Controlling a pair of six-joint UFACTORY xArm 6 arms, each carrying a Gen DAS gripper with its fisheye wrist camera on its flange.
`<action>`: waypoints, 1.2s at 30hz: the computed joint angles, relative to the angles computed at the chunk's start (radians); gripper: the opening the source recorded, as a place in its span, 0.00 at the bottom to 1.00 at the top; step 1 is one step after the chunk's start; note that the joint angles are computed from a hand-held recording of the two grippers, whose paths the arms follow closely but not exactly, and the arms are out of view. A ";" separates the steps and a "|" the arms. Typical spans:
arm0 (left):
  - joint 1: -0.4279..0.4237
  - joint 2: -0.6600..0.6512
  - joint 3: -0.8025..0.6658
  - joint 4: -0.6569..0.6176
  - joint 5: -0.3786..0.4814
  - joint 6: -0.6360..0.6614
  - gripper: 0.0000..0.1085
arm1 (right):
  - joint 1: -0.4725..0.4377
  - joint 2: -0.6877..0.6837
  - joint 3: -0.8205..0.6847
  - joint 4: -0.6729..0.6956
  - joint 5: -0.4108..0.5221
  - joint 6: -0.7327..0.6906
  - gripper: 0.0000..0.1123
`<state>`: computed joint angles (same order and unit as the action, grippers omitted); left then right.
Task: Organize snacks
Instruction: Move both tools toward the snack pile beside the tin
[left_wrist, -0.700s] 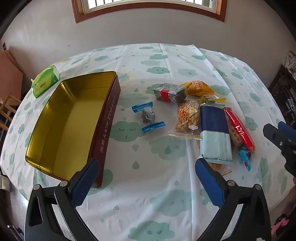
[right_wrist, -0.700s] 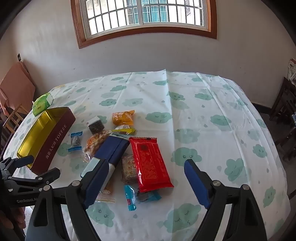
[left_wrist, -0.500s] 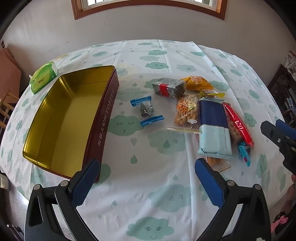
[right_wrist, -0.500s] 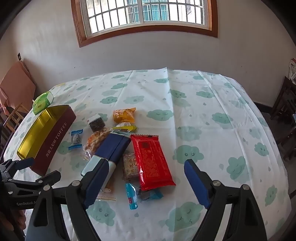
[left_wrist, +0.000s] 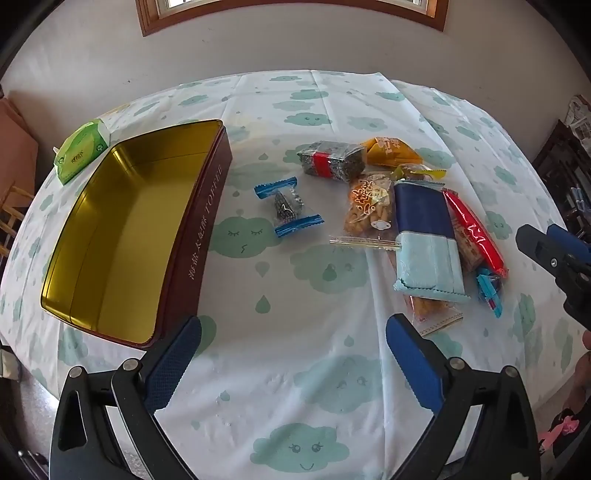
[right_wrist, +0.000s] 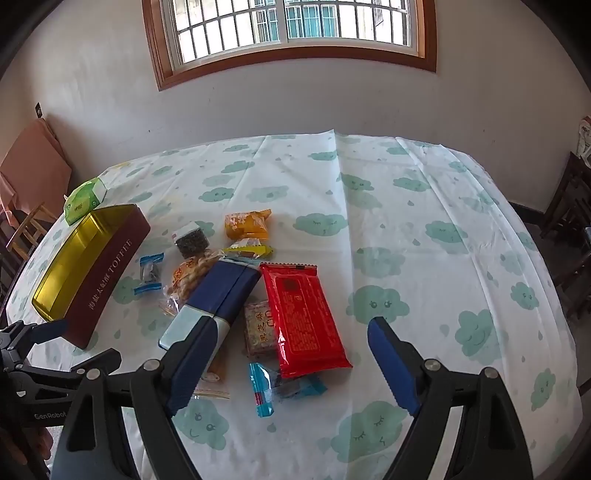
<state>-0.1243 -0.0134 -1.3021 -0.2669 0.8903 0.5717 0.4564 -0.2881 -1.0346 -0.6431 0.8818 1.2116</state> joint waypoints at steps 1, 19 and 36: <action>0.001 0.001 -0.001 -0.008 0.006 0.004 0.91 | 0.000 0.001 -0.001 0.000 0.002 0.000 0.76; 0.000 -0.035 0.035 -0.027 -0.041 0.030 0.91 | -0.007 0.001 0.004 0.013 -0.009 -0.002 0.76; -0.011 -0.022 0.038 0.031 -0.049 -0.005 0.91 | -0.019 0.002 0.019 0.027 -0.032 -0.009 0.76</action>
<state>-0.1350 -0.0356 -1.2637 -0.2360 0.8411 0.5669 0.4374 -0.2857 -1.0157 -0.6158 0.8494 1.2031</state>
